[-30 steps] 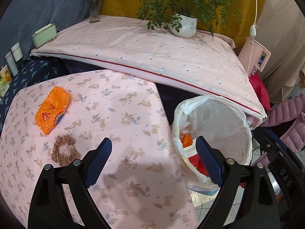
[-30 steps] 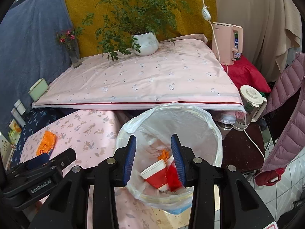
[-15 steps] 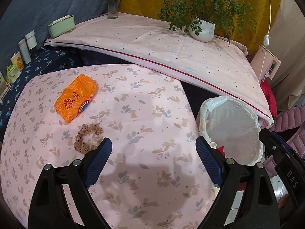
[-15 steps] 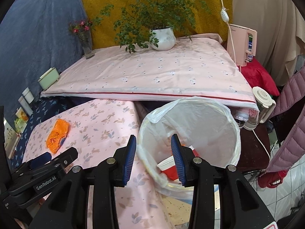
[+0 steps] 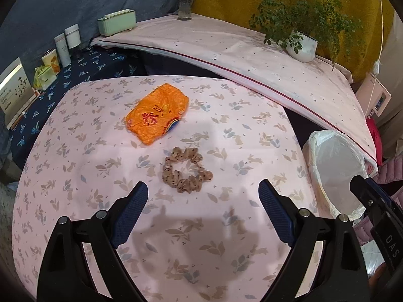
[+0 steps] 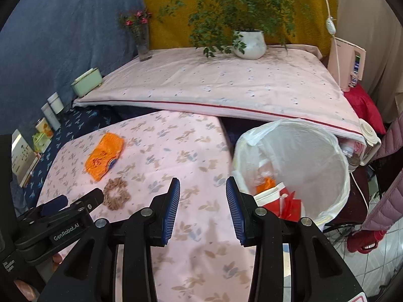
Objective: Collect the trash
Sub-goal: 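Move both open grippers back over the last items on the table, then grasp the orange plastic bag with the left gripper while the right grasps the brown scrunchie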
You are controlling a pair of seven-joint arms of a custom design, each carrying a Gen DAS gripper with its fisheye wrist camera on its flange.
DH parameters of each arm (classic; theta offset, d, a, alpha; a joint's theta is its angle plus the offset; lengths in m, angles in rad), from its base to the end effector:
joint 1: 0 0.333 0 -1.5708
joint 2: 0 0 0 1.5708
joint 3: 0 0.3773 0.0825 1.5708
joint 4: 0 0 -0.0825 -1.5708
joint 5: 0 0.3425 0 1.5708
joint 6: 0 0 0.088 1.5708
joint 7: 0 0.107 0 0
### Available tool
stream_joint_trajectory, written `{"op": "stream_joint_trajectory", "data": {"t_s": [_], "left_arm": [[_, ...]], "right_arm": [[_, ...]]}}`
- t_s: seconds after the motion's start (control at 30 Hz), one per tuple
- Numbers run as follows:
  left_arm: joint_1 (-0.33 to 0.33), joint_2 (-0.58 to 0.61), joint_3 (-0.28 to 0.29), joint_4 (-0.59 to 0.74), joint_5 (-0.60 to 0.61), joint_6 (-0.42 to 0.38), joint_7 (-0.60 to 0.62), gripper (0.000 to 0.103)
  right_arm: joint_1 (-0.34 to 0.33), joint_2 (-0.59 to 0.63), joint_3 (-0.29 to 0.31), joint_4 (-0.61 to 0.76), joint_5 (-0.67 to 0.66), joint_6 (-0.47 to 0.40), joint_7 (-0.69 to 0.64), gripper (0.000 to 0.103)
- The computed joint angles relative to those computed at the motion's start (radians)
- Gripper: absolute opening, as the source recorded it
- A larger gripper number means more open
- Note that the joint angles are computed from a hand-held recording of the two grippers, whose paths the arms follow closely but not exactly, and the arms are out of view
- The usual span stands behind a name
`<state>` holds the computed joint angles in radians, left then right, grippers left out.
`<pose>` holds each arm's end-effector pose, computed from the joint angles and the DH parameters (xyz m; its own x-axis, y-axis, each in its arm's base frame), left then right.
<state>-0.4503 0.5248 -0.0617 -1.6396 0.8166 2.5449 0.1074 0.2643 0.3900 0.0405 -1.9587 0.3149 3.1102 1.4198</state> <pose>0.6184 -0.3481 0.4258 0.3199 -0.9410 0.1109 -0.7345 -0.3202 -0.5984 0.6349 0.1683 0.4491 0.1865 -0.9732 -0.1348 -0.7333 -0.0465 -0.6783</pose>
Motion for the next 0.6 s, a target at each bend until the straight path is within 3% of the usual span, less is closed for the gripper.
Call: {"op": "stream_joint_trajectory", "data": {"t_s": [0.6], "left_arm": [[0.106, -0.126, 0.012, -0.253, 0.093, 0.066, -0.180, 0.085]], "right_arm": [[0.127, 0.066, -0.018, 0.065, -0.072, -0.079, 0.040, 0.038]]}}
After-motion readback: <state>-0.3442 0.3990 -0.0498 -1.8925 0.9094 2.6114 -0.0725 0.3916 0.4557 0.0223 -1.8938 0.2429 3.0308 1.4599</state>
